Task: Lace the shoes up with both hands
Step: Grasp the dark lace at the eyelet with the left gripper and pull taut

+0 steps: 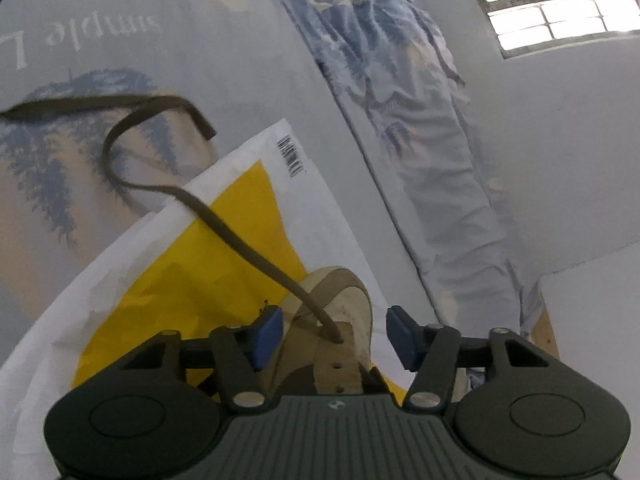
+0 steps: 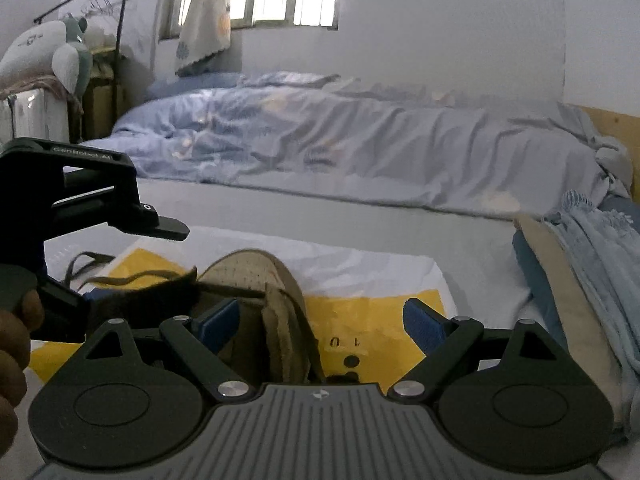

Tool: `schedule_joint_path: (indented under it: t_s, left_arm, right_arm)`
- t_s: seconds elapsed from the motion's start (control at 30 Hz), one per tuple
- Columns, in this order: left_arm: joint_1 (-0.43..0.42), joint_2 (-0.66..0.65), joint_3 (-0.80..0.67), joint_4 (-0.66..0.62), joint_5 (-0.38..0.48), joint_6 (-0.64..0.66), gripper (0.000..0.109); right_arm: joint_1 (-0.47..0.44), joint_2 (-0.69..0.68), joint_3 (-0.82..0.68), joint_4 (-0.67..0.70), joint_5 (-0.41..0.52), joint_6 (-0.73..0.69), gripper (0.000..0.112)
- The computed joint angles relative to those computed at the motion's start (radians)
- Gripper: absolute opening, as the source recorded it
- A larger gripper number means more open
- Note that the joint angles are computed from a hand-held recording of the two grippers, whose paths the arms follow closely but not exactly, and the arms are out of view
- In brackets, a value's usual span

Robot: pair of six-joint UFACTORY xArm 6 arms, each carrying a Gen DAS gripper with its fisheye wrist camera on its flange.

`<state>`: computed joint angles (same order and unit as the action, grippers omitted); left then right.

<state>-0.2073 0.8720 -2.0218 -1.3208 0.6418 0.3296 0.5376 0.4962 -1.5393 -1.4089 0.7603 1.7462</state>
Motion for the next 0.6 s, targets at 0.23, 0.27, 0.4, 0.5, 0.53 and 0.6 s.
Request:
schedule_joint_path:
  t_s: [0.23,0.27,0.4,0.5,0.53,0.6]
  left_arm:
    - [0.01,0.032,-0.023,-0.032,0.031,-0.044,0.02]
    - [0.01,0.033,-0.022,-0.043,0.028,-0.036,0.013]
    - [0.002,0.026,-0.009,-0.096,-0.008,0.01,0.001]
    - [-0.001,0.025,-0.014,-0.119,-0.034,0.031,0.0]
    - [-0.001,0.028,-0.019,-0.117,-0.037,0.031,0.0]
    - [-0.002,0.035,-0.031,-0.112,-0.041,0.029,0.0]
  right_arm:
    - [0.01,0.049,-0.063,0.08,0.086,-0.048,0.09]
    - [0.011,0.057,-0.072,0.093,0.101,-0.06,0.09]
    - [0.02,0.078,-0.093,0.113,0.152,-0.083,0.09]
    - [0.03,0.093,-0.108,0.108,0.186,-0.085,0.09]
    - [0.032,0.097,-0.112,0.106,0.194,-0.084,0.09]
    - [0.037,0.103,-0.12,0.106,0.209,-0.08,0.09]
